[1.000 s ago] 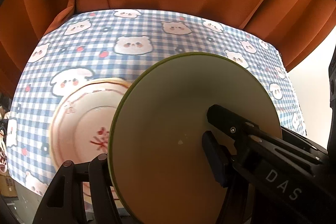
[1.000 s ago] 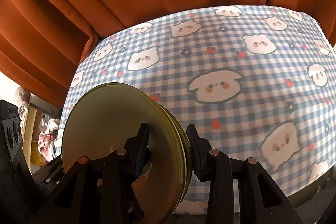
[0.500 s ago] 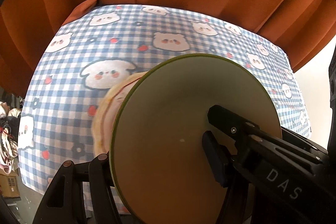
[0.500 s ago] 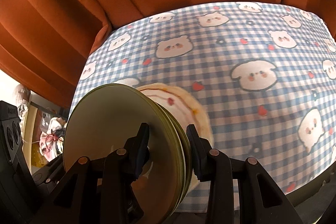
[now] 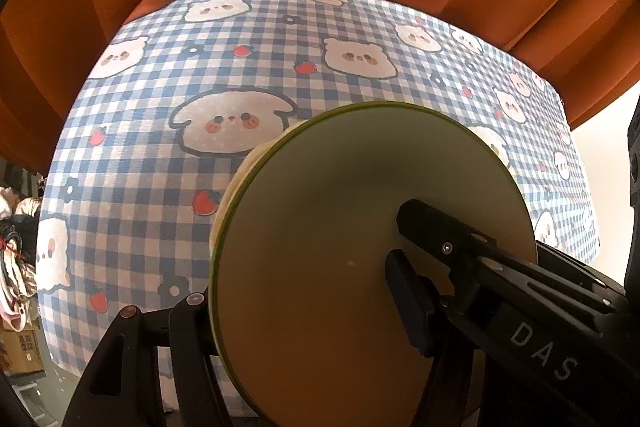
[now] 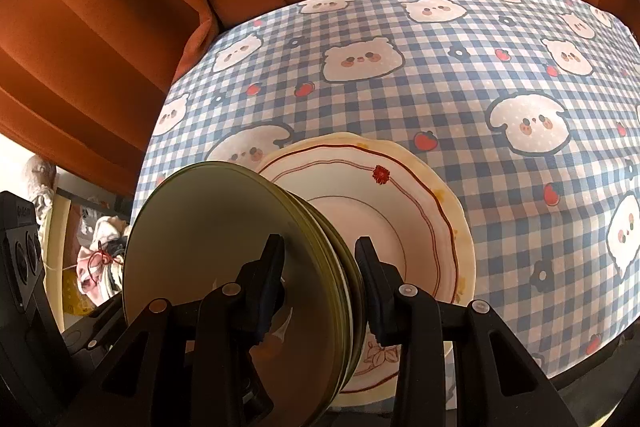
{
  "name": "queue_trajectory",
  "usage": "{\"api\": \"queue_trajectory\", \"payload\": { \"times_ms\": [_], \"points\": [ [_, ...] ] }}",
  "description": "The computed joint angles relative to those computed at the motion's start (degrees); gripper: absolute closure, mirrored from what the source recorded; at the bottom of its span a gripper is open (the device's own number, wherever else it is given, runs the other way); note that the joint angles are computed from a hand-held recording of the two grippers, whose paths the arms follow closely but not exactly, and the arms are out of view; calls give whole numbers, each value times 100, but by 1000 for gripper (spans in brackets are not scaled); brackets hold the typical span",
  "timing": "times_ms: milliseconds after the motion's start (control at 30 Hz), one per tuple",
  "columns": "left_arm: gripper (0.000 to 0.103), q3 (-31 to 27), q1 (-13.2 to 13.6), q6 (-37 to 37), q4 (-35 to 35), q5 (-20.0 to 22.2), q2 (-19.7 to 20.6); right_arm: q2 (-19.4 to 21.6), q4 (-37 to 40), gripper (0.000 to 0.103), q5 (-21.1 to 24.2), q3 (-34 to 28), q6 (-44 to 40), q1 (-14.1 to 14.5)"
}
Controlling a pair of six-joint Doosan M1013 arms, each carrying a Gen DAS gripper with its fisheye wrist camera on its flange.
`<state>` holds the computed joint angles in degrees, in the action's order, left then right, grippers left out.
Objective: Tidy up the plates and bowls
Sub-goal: 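Lower the nested bowls onto the top plate with both tools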
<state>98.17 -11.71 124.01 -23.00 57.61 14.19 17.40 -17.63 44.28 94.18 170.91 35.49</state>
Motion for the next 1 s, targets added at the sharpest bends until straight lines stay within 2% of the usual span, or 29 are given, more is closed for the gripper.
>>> {"api": "queue_trajectory", "payload": {
  "times_ms": [267, 500, 567, 633, 867, 1000],
  "points": [
    [38, -10, -84, 133, 12, -140, 17, 10, 40, 63, 112, 15, -25, -78],
    [35, 33, -116, 163, 123, -226, 0, 52, 67, 56, 208, -28, -210, -73],
    [34, 73, -137, 198, 145, -363, -24, 63, -20, 53, 295, -48, -168, -50],
    [29, 148, -154, 270, 163, -599, -81, 107, -87, 40, 545, -121, -166, -32],
    [18, 328, -40, 512, -86, -943, -246, 113, -597, 33, 1046, -244, 135, 144],
    [12, 555, -20, 831, -283, -1416, -479, 23, -839, 30, 1077, -200, 303, 250]
  ]
}}
